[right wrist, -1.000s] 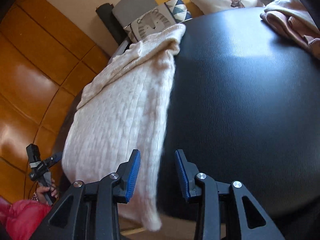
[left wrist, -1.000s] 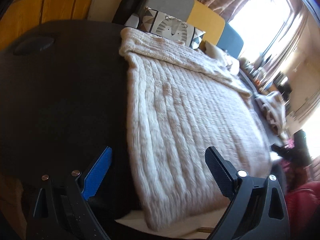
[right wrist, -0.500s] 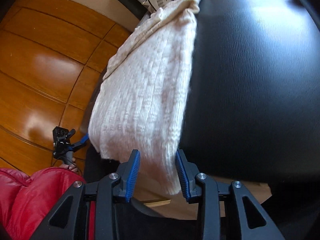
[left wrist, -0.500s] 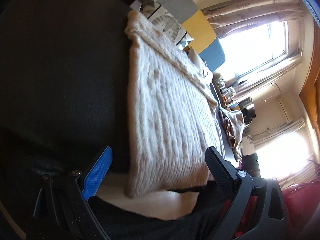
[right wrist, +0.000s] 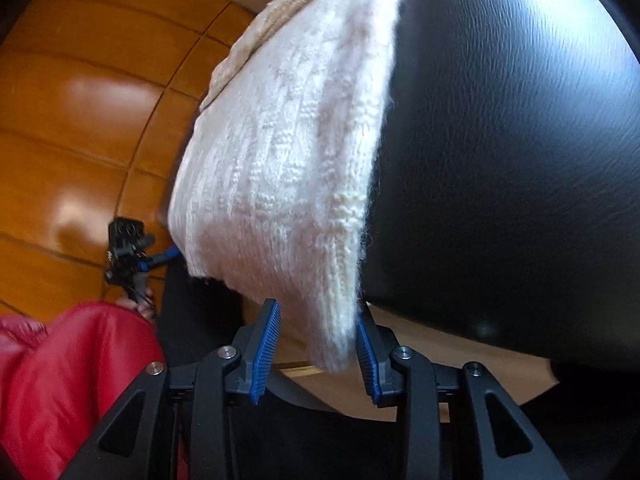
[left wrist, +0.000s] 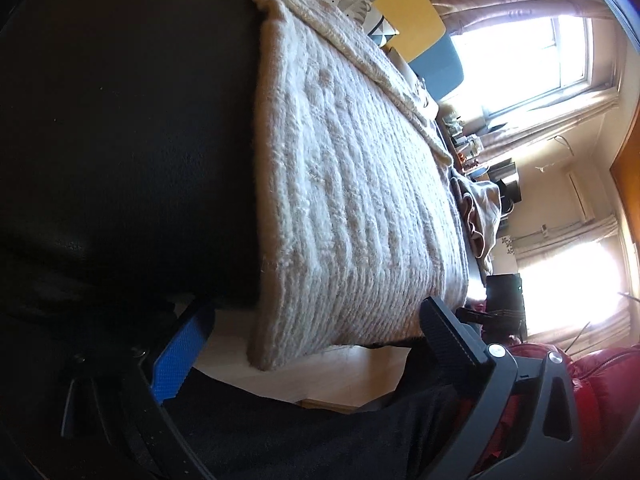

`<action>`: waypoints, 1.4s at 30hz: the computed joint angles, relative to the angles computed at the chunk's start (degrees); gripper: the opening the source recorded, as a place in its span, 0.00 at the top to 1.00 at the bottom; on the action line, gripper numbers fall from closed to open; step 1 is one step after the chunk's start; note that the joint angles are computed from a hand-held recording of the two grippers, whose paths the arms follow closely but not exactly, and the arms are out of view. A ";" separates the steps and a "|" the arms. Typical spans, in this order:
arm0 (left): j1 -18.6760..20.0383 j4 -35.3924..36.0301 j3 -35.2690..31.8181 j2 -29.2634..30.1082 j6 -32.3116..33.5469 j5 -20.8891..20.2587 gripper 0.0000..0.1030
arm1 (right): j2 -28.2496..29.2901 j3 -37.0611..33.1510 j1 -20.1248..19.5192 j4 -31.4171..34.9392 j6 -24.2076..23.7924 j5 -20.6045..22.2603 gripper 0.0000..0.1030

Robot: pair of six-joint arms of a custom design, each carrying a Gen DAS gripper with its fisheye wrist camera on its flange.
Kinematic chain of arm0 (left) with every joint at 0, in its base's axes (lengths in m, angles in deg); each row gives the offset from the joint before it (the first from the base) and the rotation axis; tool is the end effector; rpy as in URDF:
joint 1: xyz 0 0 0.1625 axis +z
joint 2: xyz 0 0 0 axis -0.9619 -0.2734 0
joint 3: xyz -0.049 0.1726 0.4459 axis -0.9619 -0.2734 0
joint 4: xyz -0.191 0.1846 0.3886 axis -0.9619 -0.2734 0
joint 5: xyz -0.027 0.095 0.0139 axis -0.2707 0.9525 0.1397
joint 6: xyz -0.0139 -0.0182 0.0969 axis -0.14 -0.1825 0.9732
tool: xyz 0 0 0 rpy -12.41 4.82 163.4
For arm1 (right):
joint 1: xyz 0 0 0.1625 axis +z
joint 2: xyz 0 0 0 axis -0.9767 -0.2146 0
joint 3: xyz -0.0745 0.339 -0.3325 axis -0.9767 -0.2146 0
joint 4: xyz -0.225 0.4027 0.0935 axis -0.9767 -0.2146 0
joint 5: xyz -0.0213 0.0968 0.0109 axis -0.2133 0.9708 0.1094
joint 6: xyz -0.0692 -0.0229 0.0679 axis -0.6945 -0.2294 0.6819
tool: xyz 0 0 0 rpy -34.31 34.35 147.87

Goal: Fold clothes
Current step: 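Grasp the sweater hem with both grippers and lift it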

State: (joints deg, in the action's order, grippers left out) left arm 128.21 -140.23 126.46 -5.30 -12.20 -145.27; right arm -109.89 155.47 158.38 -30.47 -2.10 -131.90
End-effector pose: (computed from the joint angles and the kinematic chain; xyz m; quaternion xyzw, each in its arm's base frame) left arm -0.1416 -0.4917 0.1898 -0.1107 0.9456 -0.3059 0.0100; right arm 0.0292 -0.6670 0.2383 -0.2045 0.9758 0.0674 0.0393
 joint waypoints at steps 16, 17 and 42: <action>2.02 -4.33 -0.90 3.48 -0.05 -6.21 0.00 | 0.42 -0.66 -1.31 -1.06 2.48 10.01 0.68; 1.82 -3.70 -1.02 3.57 -0.03 -5.79 0.00 | 0.45 -0.48 -1.36 -1.30 3.02 10.41 0.68; 0.37 -7.66 -0.40 3.42 3.26 -5.22 0.76 | 0.14 3.41 -0.45 -10.78 0.17 12.63 0.82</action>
